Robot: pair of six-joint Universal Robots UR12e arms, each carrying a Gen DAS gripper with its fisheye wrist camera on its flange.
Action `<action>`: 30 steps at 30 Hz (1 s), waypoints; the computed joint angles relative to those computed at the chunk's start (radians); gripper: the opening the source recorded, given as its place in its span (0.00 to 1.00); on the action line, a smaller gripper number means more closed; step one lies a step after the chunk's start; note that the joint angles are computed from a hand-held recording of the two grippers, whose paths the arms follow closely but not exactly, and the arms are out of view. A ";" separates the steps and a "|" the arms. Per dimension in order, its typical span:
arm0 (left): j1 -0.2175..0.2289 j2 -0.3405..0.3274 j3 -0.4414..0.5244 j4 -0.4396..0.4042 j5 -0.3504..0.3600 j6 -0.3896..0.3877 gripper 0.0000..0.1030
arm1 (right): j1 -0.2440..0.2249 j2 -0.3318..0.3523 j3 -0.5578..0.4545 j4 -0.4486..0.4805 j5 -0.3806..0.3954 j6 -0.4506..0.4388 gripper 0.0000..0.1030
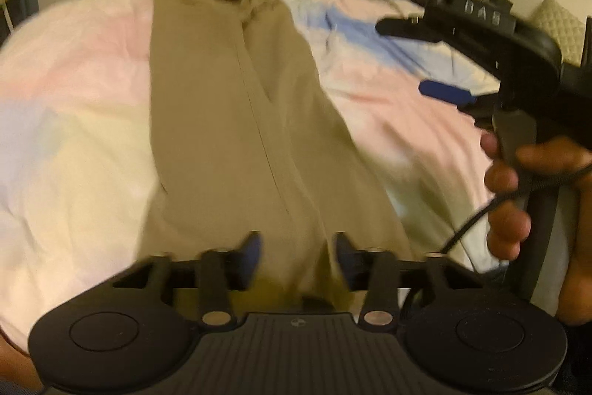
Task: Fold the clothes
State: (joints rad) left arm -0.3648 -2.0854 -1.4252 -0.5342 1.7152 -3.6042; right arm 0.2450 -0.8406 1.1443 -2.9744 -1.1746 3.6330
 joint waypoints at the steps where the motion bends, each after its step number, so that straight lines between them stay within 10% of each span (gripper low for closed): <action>1: 0.001 0.002 -0.001 0.016 0.015 0.005 0.62 | 0.001 0.001 -0.001 -0.013 0.004 -0.006 0.83; 14: 0.061 0.017 -0.027 0.044 0.112 -0.149 0.71 | 0.004 0.029 -0.042 0.007 0.059 -0.044 0.74; 20: 0.140 0.029 -0.077 0.029 -0.140 -0.369 0.65 | -0.007 0.041 -0.056 0.110 0.134 0.000 0.67; 27: 0.146 0.014 -0.056 -0.023 -0.245 -0.291 0.59 | -0.014 0.029 -0.041 0.255 0.129 0.010 0.67; 30: 0.155 0.025 -0.076 -0.017 -0.282 -0.330 0.30 | -0.018 0.021 -0.033 0.329 0.130 0.035 0.66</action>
